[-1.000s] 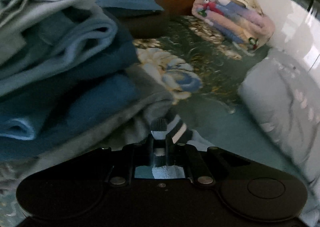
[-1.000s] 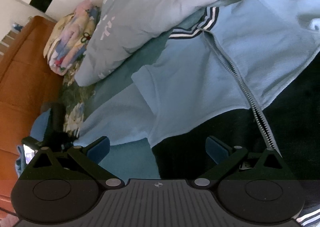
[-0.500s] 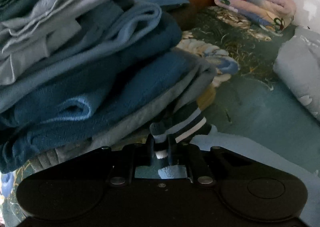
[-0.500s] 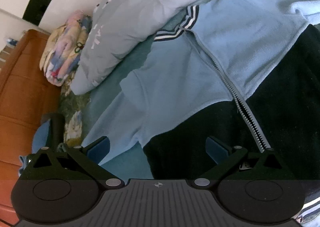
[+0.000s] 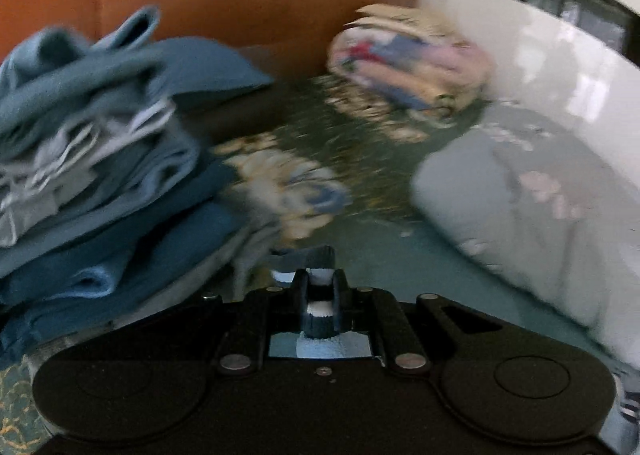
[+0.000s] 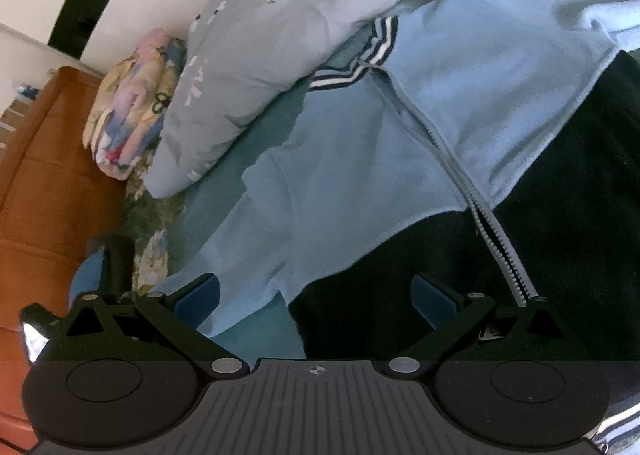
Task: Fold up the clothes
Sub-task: 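Lift the striped cuff with the left gripper and carry it across the body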
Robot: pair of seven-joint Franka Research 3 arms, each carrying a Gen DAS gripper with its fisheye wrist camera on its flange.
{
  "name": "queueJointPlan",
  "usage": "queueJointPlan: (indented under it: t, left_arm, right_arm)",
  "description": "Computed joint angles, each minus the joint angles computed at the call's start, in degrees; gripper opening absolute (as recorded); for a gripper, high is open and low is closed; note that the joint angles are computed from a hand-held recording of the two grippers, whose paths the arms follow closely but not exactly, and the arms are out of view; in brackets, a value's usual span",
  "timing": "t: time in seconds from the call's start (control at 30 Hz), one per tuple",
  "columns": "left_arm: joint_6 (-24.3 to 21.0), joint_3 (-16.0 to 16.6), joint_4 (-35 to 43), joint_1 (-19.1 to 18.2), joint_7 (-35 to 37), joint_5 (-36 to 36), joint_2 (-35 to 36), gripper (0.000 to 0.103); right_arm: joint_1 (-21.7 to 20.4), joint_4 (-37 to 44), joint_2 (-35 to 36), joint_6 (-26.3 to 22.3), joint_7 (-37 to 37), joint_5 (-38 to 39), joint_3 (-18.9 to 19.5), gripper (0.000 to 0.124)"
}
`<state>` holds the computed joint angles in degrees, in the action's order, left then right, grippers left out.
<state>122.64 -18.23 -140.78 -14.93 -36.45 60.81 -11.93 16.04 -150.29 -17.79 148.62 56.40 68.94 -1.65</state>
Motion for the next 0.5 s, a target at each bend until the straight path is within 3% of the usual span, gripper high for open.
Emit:
queueJointPlan:
  t: [0.27, 0.5]
  left_arm:
    - [0.02, -1.91, 8.57, -2.24, 4.18, 7.18, 3.69, 0.009]
    - [-4.3, -2.77, 23.09, -8.34, 5.86, 10.76, 14.24, 0.009]
  right_arm:
    - [-2.1, 0.67, 0.6, -4.6, -5.53, 3.21, -2.79, 0.103]
    - [-9.11, 4.09, 2.84, -14.24, -11.19, 0.63, -6.76, 0.103]
